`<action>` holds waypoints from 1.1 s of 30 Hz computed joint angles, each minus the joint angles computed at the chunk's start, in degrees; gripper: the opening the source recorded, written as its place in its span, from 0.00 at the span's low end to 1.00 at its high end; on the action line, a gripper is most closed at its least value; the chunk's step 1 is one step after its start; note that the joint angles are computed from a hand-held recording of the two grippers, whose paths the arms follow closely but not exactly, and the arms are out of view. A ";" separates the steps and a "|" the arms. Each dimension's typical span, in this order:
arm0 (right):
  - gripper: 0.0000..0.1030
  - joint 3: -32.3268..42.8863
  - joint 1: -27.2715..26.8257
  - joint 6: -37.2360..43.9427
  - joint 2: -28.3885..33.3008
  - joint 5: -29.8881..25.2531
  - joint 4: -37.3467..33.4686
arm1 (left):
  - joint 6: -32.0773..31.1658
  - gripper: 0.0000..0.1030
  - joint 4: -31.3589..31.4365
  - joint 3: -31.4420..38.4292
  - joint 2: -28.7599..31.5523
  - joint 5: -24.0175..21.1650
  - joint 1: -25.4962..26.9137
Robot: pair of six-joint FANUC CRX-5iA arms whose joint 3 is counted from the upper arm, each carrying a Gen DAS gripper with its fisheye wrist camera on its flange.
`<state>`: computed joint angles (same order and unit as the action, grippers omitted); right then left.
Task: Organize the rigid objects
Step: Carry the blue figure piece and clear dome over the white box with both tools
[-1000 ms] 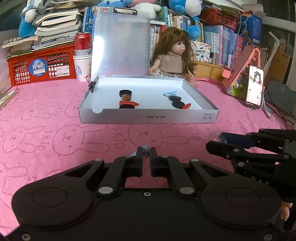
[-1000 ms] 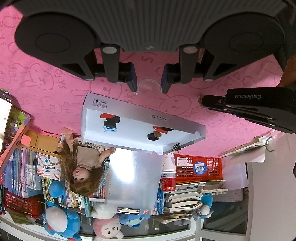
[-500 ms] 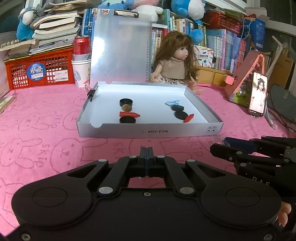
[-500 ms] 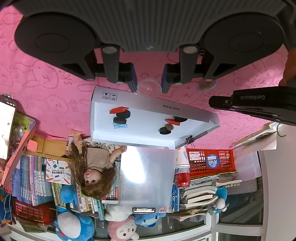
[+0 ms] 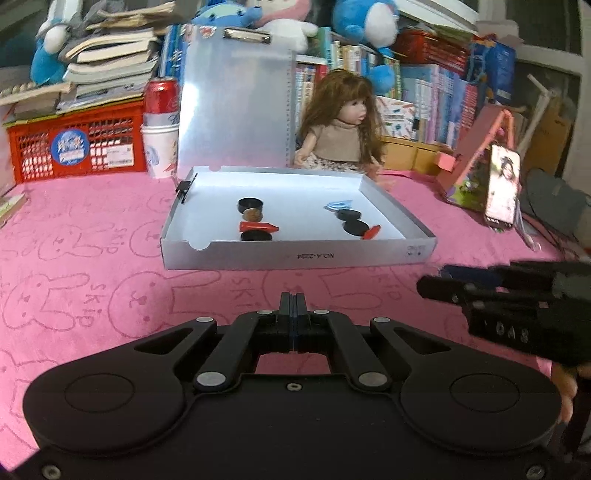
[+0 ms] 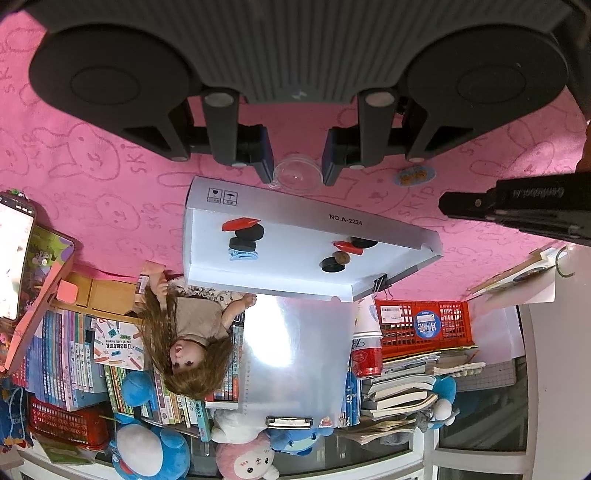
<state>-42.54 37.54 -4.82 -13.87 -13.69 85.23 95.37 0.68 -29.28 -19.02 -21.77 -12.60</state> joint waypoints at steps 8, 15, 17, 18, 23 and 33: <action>0.32 0.06 -0.74 -0.45 0.38 1.14 1.05 | -3.68 0.09 2.02 -2.14 -0.43 3.42 -0.42; 0.32 0.10 -0.50 1.17 0.67 1.12 -1.23 | 2.43 0.17 -3.97 1.31 3.58 1.40 -1.83; 0.32 -0.02 -0.76 1.07 0.65 1.54 -1.18 | 7.41 0.22 -9.46 2.90 4.53 0.92 -2.94; 0.32 -0.05 -0.82 1.05 0.68 1.61 -1.18 | 9.82 0.25 -12.18 3.96 5.10 0.21 -3.59; 0.32 -0.08 -1.34 0.46 0.94 2.10 -0.68 | 11.70 0.26 -14.67 5.50 6.97 -1.49 -4.47; 0.32 -0.04 -2.25 -1.95 1.23 2.77 1.96 | 10.11 0.15 -12.54 5.64 6.90 -1.85 -3.97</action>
<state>-42.58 35.29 -6.77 -12.64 -10.92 87.18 105.47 -11.86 -23.65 -12.12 -23.63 -16.57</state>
